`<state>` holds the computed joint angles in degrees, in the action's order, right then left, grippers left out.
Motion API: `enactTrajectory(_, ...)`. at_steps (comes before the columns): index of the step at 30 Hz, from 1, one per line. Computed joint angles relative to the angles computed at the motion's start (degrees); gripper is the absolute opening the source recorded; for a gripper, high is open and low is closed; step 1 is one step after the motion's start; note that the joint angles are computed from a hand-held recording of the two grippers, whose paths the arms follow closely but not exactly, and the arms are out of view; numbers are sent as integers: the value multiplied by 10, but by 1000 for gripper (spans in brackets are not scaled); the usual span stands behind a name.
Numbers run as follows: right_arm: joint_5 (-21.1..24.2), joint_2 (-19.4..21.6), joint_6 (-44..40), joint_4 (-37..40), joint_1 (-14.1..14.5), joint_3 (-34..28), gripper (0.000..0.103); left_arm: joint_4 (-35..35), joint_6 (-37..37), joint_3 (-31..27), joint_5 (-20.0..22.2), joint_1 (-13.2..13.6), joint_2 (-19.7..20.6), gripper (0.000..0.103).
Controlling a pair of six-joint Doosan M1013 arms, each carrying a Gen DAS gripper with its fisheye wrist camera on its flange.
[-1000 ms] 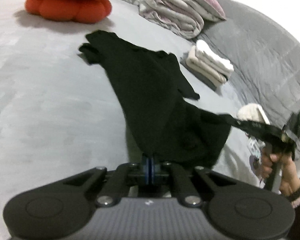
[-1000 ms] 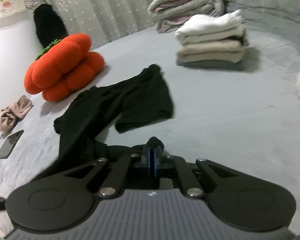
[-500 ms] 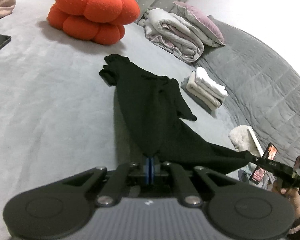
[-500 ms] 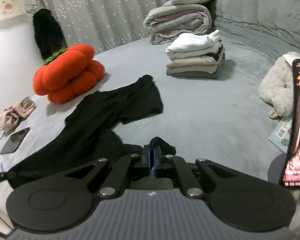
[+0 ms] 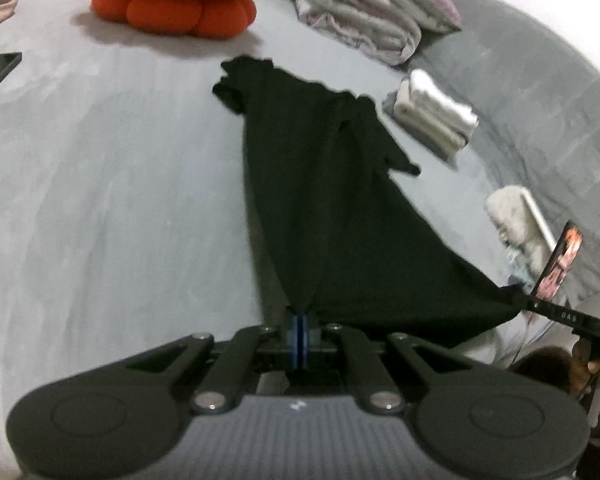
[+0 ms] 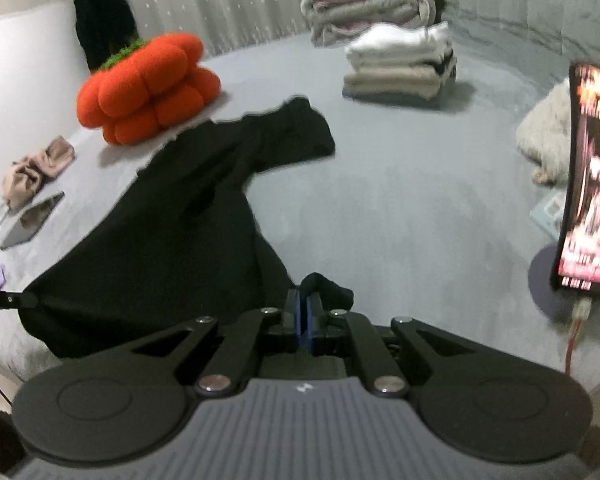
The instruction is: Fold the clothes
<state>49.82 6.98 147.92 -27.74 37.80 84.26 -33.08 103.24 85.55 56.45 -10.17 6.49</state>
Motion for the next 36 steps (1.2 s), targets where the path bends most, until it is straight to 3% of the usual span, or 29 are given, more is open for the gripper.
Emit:
enactTrajectory(13, 6, 13, -54, 77, -12, 6, 6, 52, -31, -16, 33, -8, 18, 4)
enactTrajectory(16, 5, 11, -60, 91, -16, 5, 12, 52, -32, -17, 28, -8, 18, 12)
enactTrajectory(18, 9, 12, -67, 97, -18, 1, 13, 45, -37, -19, 26, -6, 20, 31)
enactTrajectory(19, 10, 12, -71, 98, -19, -1, 13, 44, -39, -21, 24, -6, 21, 33)
enactTrajectory(22, 17, 16, -85, 104, -22, -11, 19, 51, -48, -28, 20, -9, 26, 35)
enactTrajectory(24, 15, 19, -90, 101, -23, -16, 33, 53, -51, -34, 19, -11, 30, 39)
enactTrajectory(36, 2, 66, -148, 120, -36, -84, 34, 91, -104, -73, -25, -32, 61, 46)
